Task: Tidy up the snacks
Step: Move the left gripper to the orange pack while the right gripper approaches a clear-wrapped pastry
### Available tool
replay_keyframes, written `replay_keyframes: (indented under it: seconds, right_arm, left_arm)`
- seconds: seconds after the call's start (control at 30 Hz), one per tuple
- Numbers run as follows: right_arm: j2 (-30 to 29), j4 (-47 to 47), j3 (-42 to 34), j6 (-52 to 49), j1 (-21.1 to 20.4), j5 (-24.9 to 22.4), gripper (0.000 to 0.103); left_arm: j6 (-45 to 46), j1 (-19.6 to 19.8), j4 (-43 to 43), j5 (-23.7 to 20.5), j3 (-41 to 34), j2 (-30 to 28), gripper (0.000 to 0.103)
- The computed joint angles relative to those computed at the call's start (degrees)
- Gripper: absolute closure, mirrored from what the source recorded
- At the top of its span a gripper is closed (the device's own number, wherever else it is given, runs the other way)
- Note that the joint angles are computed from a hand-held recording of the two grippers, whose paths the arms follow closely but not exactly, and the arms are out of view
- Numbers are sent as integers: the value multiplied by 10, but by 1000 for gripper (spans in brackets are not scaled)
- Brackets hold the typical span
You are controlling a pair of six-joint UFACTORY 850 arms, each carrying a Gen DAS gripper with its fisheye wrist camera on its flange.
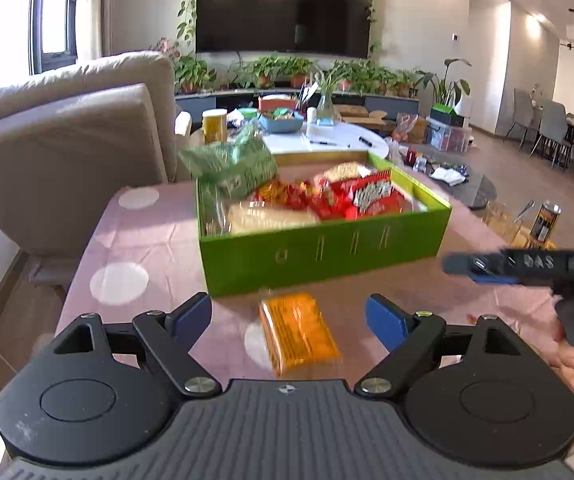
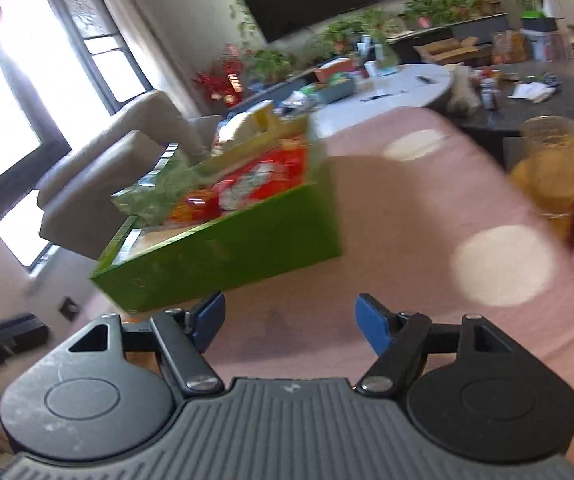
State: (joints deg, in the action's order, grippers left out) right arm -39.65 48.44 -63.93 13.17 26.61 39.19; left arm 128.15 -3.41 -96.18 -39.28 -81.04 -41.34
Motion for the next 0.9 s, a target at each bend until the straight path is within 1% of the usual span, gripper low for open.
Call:
replay_keyframes:
  seconds: [0.1, 0.13, 0.17, 0.27, 0.3, 0.4, 0.43, 0.5, 0.57, 0.63, 0.77, 0.87, 0.9]
  right_arm:
    - [-19, -93, -33, 76, -4, -21, 39]
    - [-23, -109, -44, 83, -3, -26, 39]
    - [-25, -106, -51, 65, 2, -29, 39]
    - [-24, -48, -67, -39, 15, -41, 39]
    - [-23, -42, -67, -50, 17, -41, 39]
    - [-21, -57, -59, -11, 14, -35, 39]
    - [-20, -49, -57, -10, 14, -36, 39]
    - [-18, -14, -57, -40, 17, -38, 39]
    - [-17, 41, -60, -101, 24, -40, 39]
    - [-15, 81, -59, -141, 29, -38, 39]
    - [-13, 86, -56, -146, 31, -43, 39]
    - [-15, 83, -57, -143, 31, -44, 39]
    - [-16, 82, -57, -140, 31, -45, 39]
  left_arm:
    - [-7, 4, 9, 3, 6, -2, 20]
    - [-10, 5, 15, 3, 7, -3, 20]
    - [-17, 7, 27, 3, 4, -6, 20]
    - [-20, 8, 39, 6, 1, -12, 20]
    - [-19, 7, 39, 5, 0, -13, 20]
    - [-31, 0, 41, 2, -11, -23, 20]
    - [-41, -4, 46, 4, -18, -27, 20]
    - [-57, -11, 57, 6, -29, -35, 20]
    - [-67, -17, 67, 10, -35, -40, 20]
    - [-70, -24, 66, 19, -35, -44, 20]
    - [-96, -28, 75, 21, -37, -49, 22]
    - [-86, -30, 64, 33, -34, -48, 29]
    - [-84, -31, 61, 37, -34, -48, 30]
